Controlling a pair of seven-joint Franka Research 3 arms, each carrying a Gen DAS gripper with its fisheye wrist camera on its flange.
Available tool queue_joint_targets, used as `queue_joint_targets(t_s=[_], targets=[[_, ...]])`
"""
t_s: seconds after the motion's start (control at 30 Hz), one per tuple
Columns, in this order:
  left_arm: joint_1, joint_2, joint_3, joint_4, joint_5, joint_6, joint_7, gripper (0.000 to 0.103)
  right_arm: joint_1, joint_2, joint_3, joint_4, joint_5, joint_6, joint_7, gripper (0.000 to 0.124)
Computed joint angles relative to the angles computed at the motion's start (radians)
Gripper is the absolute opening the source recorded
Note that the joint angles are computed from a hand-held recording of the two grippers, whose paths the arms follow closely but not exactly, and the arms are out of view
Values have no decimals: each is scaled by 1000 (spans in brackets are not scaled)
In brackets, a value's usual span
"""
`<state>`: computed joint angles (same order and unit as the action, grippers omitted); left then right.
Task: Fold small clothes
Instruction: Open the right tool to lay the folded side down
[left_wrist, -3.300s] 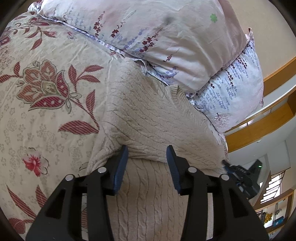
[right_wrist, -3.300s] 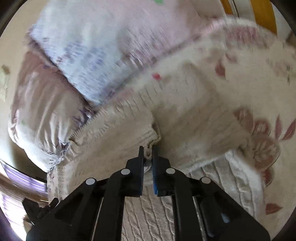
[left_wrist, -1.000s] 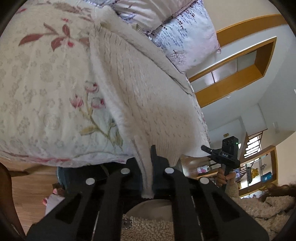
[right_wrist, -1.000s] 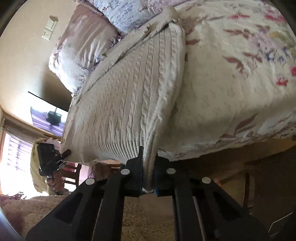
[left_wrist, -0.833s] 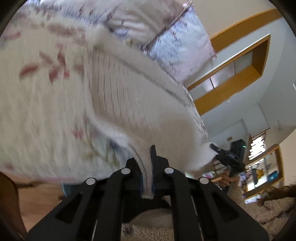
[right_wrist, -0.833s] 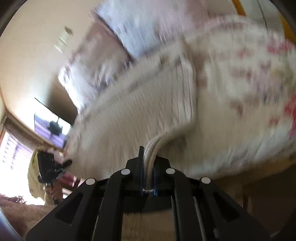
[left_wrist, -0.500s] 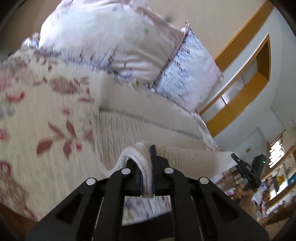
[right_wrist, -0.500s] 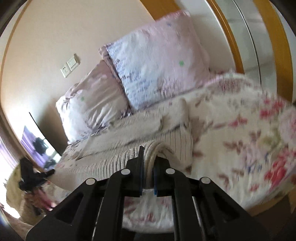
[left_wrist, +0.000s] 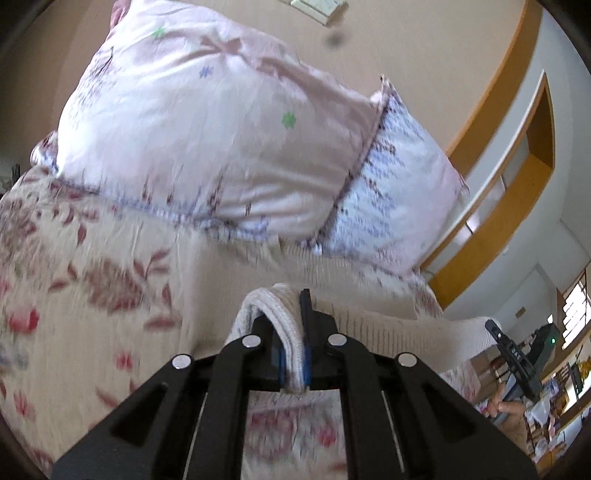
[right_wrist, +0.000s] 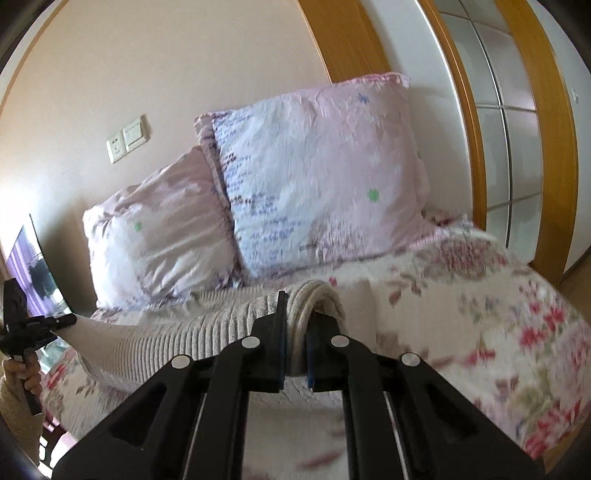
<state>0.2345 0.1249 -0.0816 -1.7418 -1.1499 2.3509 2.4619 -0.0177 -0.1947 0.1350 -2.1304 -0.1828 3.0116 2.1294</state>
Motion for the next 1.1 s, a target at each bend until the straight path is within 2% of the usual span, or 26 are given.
queue_joint_targets(t_s=[0.1,0.23,0.33,0.4,0.47,0.63,0.7,0.73,0.77,0.8,0.83,0.87,0.93,1.0,1.1], targets=[[-10,88,-18,116,14,34,-44,6,-35,84,22,93,-85,0,80,8],[-8,232,-59,281,89,59,-158,6,-1,207,-16,197,-113,-18,136,8],[-22,361,-65,414,203,44,-309,6,28,299,-38,267,-18,-77,72,8],[-37,457,-53,513,298,1,-442,6,31,367,-35,326,88,-162,1,8],[-27,525,-59,577,340,-54,-542,6,45,402,-46,354,142,-218,-20,8],[33,578,-135,629,350,-84,-579,6,69,456,-80,419,268,-267,-65,8],[39,612,-160,683,376,-92,-595,8,71,493,-90,478,343,-306,-62,13],[40,626,-173,703,386,-87,-603,10,67,515,-90,510,392,-325,-67,27],[44,637,-185,719,397,-86,-611,17,65,542,-91,547,434,-338,-70,49],[45,650,-197,737,408,-80,-624,23,76,557,-106,566,444,-339,-63,58],[47,656,-208,743,415,-64,-636,38,90,572,-124,587,443,-337,-55,64],[51,653,-218,738,421,-41,-644,53,100,581,-134,600,446,-336,-59,64],[64,622,-240,683,420,52,-636,61,110,582,-144,609,456,-337,-73,64],[95,602,-271,656,411,65,-602,62,116,555,-146,580,468,-320,-100,64],[123,541,-275,585,416,70,-548,62,155,485,-190,501,386,-310,-81,63]])
